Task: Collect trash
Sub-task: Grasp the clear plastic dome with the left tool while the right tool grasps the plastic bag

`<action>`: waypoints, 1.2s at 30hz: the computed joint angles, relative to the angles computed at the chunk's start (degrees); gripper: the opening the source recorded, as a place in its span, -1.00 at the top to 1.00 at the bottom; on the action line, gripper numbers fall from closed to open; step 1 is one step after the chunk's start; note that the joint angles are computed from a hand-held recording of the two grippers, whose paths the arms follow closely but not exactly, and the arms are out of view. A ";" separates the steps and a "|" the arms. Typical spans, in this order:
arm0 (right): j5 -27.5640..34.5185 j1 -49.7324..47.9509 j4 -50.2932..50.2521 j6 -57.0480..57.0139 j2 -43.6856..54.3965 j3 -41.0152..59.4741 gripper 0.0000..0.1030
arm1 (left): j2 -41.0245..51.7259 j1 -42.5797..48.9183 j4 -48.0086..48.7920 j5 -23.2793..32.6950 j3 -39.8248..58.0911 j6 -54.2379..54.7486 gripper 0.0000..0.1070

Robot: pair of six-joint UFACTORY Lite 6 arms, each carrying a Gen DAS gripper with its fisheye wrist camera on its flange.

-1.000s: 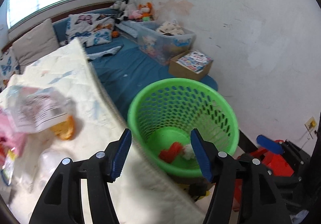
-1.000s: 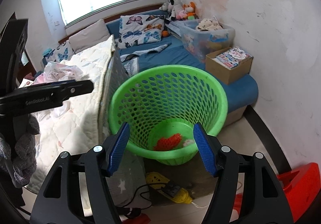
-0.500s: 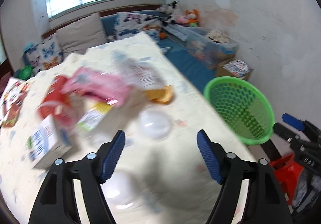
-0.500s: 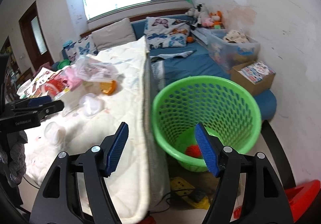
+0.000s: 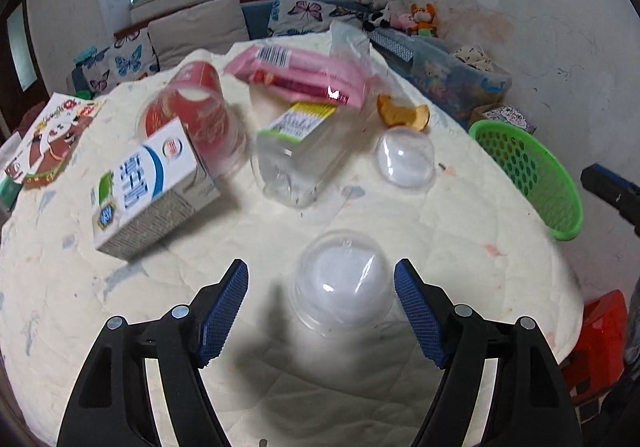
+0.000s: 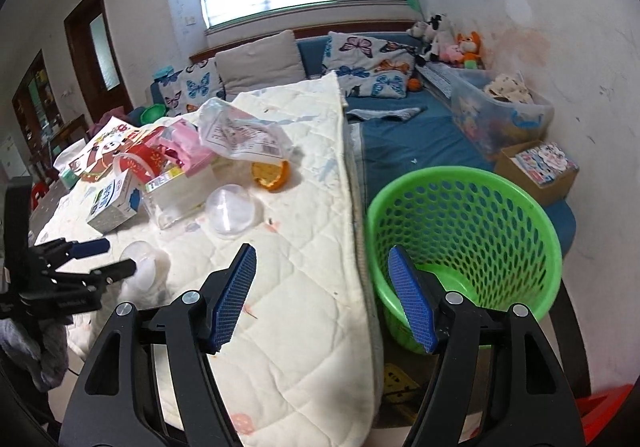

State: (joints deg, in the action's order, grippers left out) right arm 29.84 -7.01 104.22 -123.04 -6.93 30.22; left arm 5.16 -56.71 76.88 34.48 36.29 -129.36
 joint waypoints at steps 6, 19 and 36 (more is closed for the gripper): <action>-1.40 3.16 1.14 0.16 1.18 1.53 -0.34 | 2.30 1.22 4.90 -2.71 -0.23 -4.64 -0.36; -4.68 10.78 4.62 -1.33 5.14 6.04 -0.34 | 3.66 0.15 8.61 -2.91 0.61 -7.63 0.00; -11.96 25.74 5.66 4.57 22.38 29.09 -0.13 | -22.43 -0.37 -4.44 7.80 -10.27 5.38 0.00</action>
